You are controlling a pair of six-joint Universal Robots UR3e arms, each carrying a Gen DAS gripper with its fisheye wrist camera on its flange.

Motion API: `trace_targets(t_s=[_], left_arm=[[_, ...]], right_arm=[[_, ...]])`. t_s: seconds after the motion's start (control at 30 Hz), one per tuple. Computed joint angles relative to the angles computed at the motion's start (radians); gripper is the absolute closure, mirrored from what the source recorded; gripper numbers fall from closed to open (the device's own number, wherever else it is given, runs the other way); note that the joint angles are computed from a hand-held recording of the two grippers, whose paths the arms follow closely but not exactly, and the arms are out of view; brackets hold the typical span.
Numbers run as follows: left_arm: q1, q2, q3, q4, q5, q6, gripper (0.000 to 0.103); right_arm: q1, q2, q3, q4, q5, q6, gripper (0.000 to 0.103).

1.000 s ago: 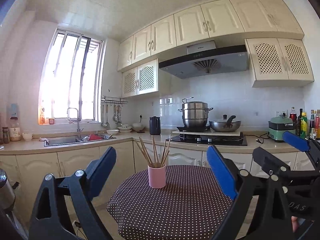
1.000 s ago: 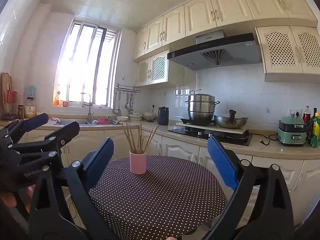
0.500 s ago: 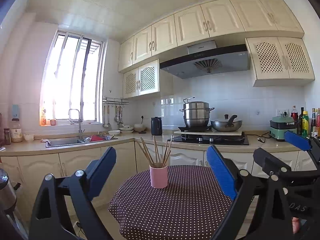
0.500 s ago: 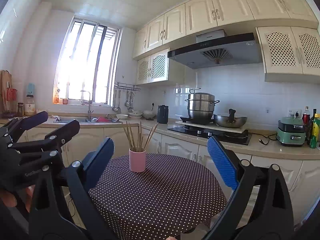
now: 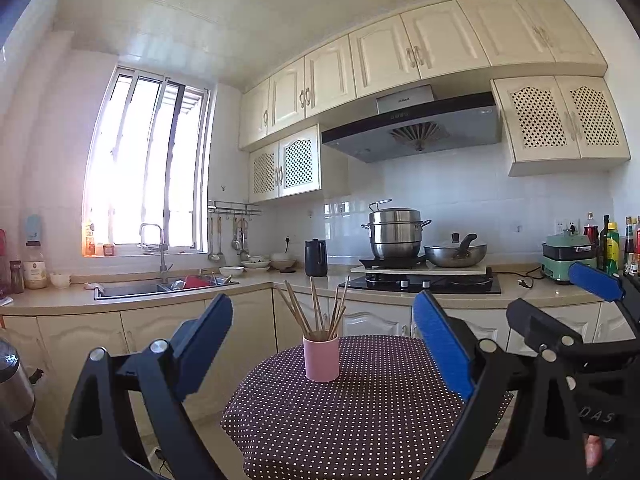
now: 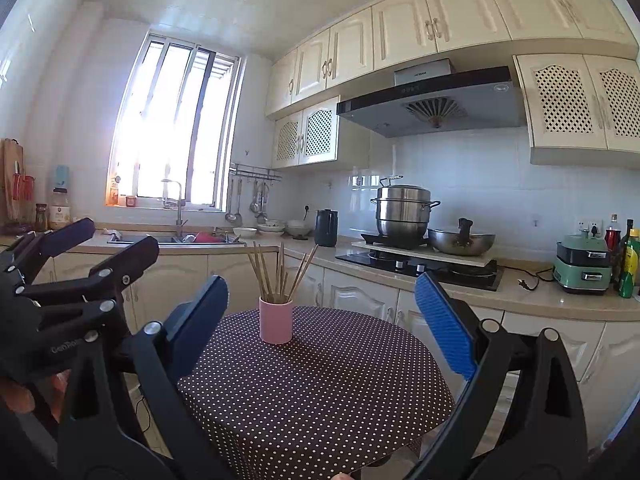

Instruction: Organize utensils

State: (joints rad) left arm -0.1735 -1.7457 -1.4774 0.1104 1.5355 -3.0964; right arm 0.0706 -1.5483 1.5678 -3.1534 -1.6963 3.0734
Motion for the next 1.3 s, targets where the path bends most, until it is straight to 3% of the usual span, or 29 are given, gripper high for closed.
trace_targets(t_s=[1.3], left_arm=[[0.005,0.005,-0.023,0.002,0.005,0.005,0.013]], right_arm=[[0.003,-0.002,0.009,0.014,-0.006,0.008,0.01]])
